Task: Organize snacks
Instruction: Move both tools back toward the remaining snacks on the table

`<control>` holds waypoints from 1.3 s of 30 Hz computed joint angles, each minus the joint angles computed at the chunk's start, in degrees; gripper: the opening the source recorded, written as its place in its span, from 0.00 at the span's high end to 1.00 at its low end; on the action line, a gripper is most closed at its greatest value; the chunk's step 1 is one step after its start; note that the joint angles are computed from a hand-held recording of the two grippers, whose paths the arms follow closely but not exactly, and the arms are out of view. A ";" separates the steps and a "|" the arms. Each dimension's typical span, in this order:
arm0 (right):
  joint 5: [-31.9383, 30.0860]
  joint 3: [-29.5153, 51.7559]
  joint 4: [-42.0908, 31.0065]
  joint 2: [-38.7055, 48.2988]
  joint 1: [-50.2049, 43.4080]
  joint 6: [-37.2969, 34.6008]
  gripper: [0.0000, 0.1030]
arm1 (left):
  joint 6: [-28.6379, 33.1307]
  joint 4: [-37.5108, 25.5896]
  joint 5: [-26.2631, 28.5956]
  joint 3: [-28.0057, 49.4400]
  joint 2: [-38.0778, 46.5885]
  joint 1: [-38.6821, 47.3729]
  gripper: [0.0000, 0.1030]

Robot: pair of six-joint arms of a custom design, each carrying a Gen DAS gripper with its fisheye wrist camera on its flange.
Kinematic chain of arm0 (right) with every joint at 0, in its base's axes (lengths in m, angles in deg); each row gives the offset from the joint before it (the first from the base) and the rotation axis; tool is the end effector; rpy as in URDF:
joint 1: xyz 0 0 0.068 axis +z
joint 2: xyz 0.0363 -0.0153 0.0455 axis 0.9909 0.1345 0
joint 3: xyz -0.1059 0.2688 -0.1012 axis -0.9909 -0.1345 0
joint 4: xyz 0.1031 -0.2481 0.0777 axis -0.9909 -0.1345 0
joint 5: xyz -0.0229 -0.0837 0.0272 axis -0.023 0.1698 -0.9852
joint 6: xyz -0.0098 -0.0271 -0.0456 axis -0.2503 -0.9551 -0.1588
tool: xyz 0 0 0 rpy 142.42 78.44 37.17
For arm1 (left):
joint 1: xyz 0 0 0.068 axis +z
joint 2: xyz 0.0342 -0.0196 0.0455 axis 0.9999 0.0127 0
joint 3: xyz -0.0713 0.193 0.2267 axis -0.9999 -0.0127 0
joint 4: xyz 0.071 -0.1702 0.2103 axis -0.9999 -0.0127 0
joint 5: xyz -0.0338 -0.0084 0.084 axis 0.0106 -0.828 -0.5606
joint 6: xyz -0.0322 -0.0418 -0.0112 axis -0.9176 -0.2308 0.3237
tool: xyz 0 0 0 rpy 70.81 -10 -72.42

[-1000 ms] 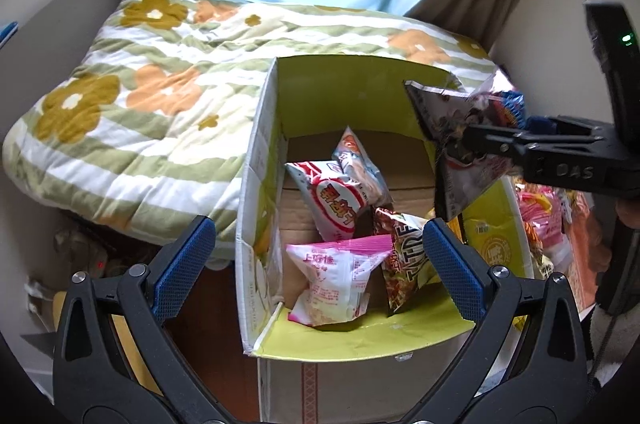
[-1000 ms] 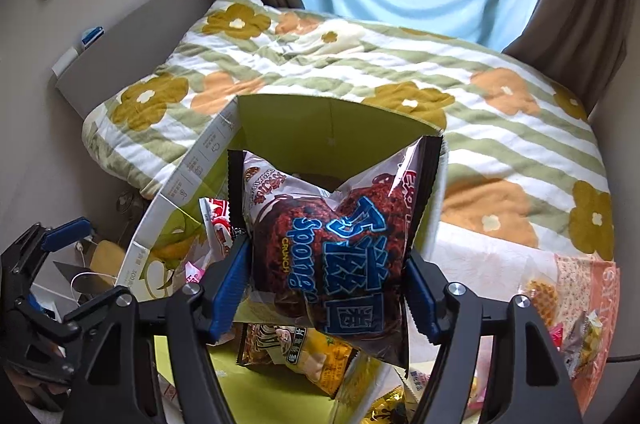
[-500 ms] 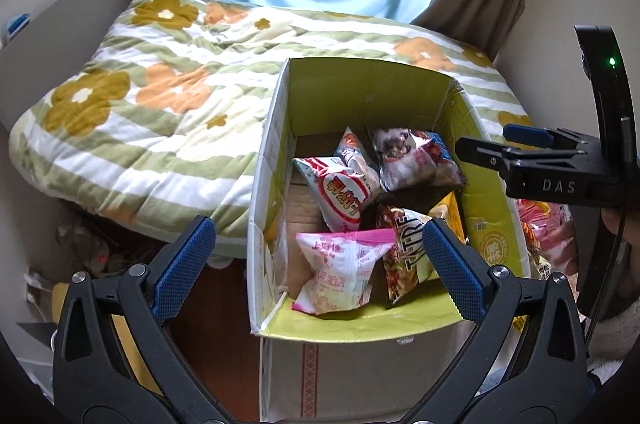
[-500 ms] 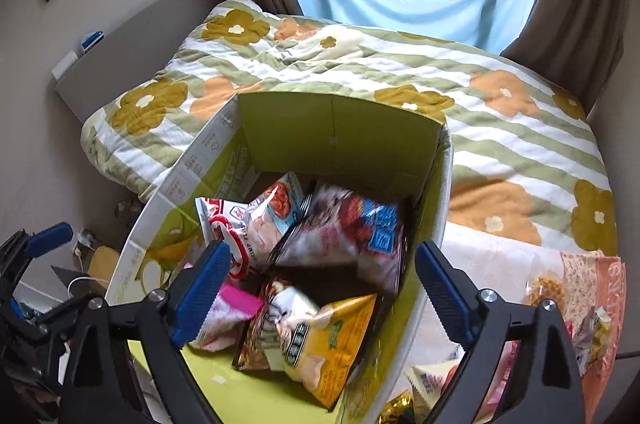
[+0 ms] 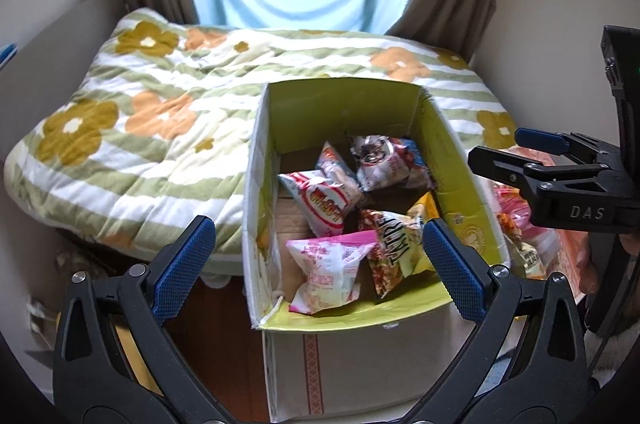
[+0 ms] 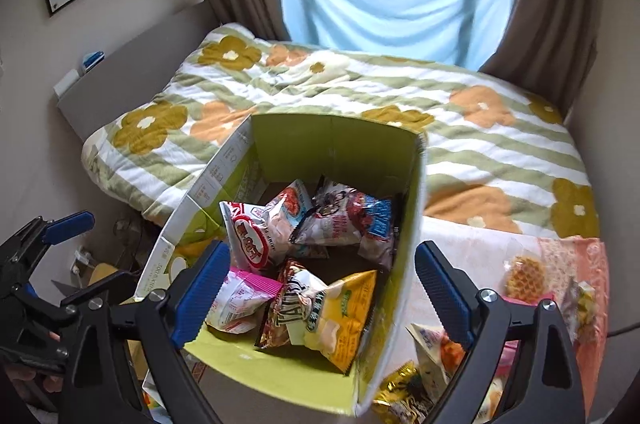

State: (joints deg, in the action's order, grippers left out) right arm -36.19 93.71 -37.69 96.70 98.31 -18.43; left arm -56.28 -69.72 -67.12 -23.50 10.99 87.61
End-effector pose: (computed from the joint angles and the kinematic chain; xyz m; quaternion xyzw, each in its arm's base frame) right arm 0.2711 0.0870 0.3842 -0.2316 0.9060 0.1398 0.3255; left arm 0.2058 -0.0058 0.3676 -0.0632 0.9324 -0.0331 0.3543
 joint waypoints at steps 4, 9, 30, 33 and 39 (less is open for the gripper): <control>-0.48 -0.55 -1.86 -4.04 -2.84 1.22 0.11 | 1.25 0.12 1.49 0.63 -0.02 -1.57 0.00; -1.73 0.09 -5.07 -7.66 -9.76 -0.43 0.11 | -0.04 1.23 0.89 0.93 -0.24 -6.15 0.00; -20.77 10.76 -21.55 7.68 -58.81 -38.35 0.11 | -17.67 1.22 -21.43 18.85 24.90 -47.97 0.00; -20.68 12.93 -23.81 12.59 -61.47 -43.59 0.11 | -19.94 -0.27 -22.98 23.87 31.47 -51.58 0.00; -19.07 15.95 -27.22 21.74 -63.56 -52.96 0.11 | -18.53 -6.22 -23.97 35.04 43.55 -55.18 0.00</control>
